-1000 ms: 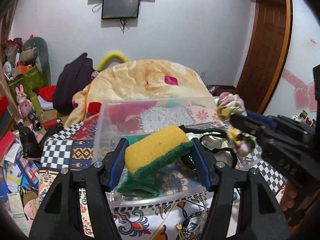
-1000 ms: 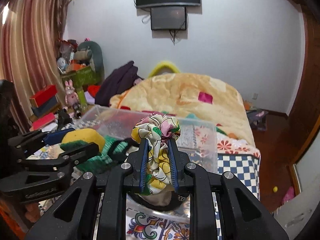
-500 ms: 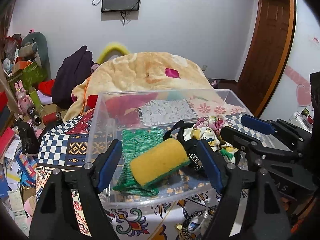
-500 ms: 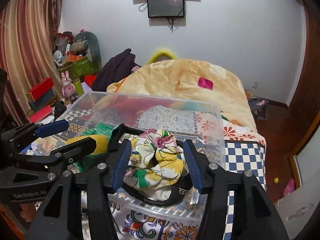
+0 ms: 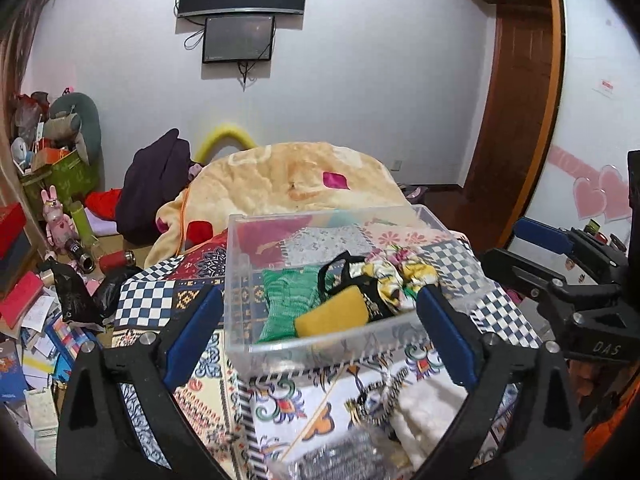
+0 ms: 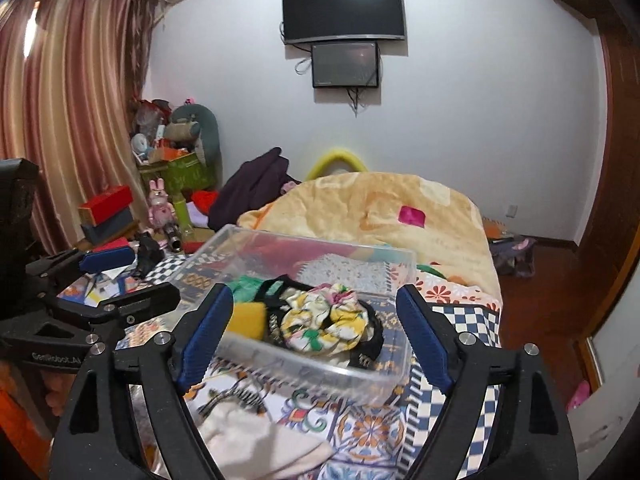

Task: Organize soft objects
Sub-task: 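Grasp black beaded cord with left tool while right tool grasps white drawstring pouch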

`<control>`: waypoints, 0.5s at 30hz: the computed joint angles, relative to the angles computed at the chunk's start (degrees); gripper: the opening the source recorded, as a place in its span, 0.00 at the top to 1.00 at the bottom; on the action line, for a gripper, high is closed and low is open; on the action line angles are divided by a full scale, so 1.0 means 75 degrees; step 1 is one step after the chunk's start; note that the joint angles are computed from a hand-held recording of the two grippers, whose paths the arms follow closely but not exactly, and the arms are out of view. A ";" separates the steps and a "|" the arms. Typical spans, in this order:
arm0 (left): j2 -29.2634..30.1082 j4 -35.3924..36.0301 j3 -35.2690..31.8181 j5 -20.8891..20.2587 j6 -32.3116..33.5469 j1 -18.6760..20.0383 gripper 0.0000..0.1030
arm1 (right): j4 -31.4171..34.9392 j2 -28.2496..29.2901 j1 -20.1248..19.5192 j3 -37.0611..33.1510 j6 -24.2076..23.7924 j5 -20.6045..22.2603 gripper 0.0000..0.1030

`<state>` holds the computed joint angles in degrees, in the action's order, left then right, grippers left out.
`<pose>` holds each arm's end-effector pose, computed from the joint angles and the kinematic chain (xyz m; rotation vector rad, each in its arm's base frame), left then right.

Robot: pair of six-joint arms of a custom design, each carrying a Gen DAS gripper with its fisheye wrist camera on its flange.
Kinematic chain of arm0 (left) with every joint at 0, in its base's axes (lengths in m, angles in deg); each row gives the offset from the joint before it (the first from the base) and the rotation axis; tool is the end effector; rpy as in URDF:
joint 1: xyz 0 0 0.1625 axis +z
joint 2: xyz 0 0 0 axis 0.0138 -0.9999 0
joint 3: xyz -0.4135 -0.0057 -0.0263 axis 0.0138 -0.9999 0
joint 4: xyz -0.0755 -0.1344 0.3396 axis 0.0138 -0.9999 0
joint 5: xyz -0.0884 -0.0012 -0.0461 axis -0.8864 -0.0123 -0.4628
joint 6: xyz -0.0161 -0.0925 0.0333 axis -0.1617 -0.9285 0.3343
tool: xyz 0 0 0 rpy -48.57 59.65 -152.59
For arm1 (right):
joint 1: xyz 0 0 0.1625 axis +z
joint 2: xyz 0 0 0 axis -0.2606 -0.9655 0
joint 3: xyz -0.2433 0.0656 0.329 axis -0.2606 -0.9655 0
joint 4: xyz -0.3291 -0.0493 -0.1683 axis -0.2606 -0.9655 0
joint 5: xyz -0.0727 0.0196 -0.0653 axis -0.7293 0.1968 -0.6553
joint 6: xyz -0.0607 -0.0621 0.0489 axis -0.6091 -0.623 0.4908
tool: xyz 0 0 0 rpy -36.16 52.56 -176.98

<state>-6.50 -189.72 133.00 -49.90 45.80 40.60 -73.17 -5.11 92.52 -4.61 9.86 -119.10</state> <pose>-0.4154 -0.6613 -0.0605 0.3675 2.1596 -1.2198 -0.0009 -0.7068 0.3922 1.2372 -2.3751 0.9737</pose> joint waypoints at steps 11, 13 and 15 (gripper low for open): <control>-0.0535 0.0891 0.1614 -0.0319 -0.1564 -0.0082 0.04 | 0.0396 -0.0324 -0.0193 0.0801 -0.0257 -0.0421 0.21; -0.0584 0.1168 0.1743 -0.0430 -0.1800 -0.0059 0.06 | 0.0489 -0.0331 -0.0211 0.0912 -0.0316 -0.0568 0.21; -0.0618 0.1263 0.1824 -0.0550 -0.1899 -0.0034 0.09 | 0.0528 -0.0348 -0.0257 0.1021 -0.0341 -0.0697 0.21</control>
<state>-11.14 -180.25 146.68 -54.03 31.55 40.35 -69.21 -7.72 90.59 3.05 7.30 -124.33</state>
